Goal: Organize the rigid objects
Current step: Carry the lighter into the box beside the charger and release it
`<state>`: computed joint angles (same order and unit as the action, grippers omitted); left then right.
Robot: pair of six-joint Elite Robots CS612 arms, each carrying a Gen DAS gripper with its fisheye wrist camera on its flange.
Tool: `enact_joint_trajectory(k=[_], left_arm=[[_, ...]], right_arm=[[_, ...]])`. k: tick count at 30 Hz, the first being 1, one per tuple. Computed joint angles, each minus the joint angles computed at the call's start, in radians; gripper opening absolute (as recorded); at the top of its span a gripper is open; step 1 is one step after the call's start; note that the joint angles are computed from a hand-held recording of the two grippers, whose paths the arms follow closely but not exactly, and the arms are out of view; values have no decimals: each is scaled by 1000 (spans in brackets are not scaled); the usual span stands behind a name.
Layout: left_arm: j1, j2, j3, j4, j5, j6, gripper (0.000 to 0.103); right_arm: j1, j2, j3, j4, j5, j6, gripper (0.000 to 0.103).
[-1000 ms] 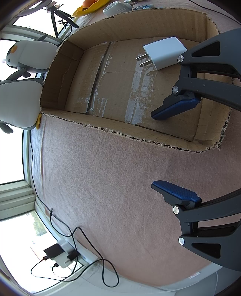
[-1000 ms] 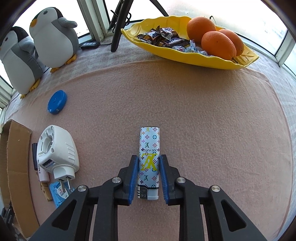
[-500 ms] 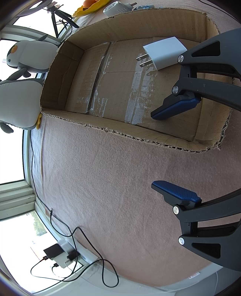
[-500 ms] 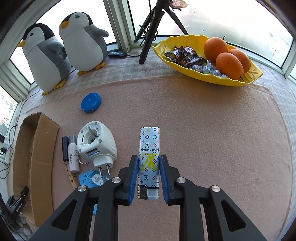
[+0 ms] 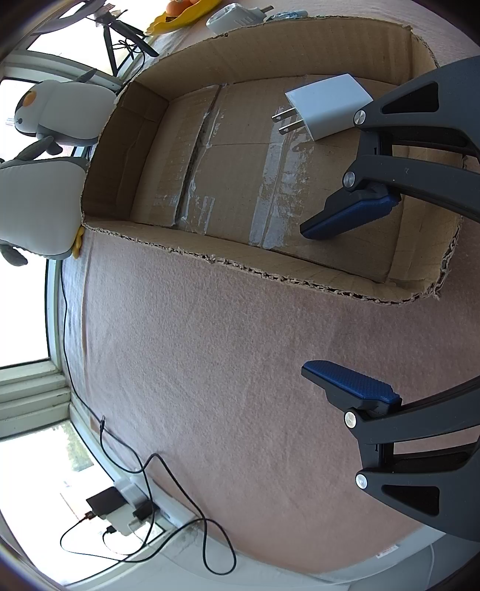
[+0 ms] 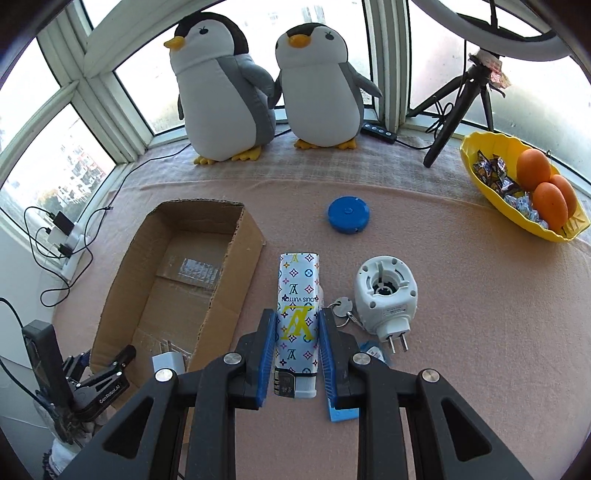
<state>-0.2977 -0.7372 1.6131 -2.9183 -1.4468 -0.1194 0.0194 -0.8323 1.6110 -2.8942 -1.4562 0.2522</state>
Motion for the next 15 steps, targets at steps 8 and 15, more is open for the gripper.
enact_joint_trajectory(k=[8, 15], left_arm=[[1, 2, -1, -5, -4, 1, 68], [0, 3, -2, -6, -5, 3, 68]], right_arm=[[46, 30, -60, 28, 43, -46, 21], [71, 63, -114, 71, 56, -71, 21]])
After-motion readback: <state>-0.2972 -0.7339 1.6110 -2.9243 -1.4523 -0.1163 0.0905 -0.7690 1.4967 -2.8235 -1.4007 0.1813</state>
